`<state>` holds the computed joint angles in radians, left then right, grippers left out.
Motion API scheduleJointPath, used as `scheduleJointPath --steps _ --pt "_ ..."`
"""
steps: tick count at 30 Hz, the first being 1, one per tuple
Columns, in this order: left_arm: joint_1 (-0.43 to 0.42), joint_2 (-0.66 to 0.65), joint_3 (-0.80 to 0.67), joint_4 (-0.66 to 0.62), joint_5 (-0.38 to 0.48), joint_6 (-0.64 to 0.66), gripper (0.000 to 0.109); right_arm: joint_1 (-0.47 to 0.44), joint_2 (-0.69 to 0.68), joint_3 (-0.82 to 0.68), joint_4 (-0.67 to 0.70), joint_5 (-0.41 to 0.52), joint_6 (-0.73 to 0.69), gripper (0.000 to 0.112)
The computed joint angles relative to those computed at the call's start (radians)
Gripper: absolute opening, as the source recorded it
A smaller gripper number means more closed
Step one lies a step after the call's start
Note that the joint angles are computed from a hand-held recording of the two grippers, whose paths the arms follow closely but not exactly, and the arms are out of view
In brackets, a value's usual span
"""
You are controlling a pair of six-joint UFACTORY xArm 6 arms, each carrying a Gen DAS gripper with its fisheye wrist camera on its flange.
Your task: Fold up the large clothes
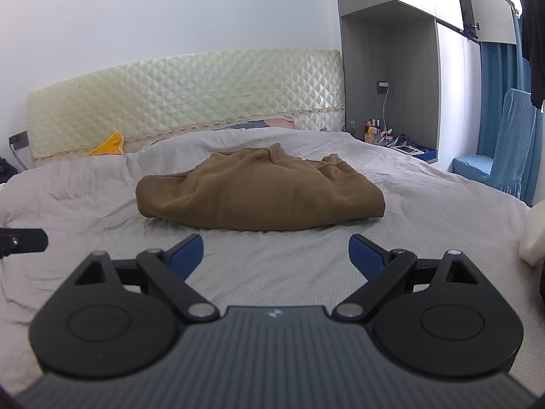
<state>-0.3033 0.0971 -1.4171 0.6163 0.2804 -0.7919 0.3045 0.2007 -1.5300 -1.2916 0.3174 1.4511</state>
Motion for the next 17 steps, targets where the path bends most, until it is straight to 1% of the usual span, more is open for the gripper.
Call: scheduleJointPath --steps 5,11,16,17 --pt "0.003 -0.002 0.008 -0.051 -0.012 0.035 0.102 0.003 0.000 -0.001 0.002 0.005 -0.002 0.094" --pt "0.007 -0.008 0.014 -0.021 -0.013 -0.003 0.102 0.004 -0.001 0.000 0.001 0.005 -0.001 0.094" --pt "0.007 -0.009 0.016 -0.026 -0.014 -0.003 0.102 0.004 -0.002 0.001 0.002 0.005 -0.002 0.094" --pt "0.007 -0.011 0.016 -0.008 -0.010 -0.022 0.102 0.004 -0.002 0.001 0.002 0.005 -0.002 0.094"
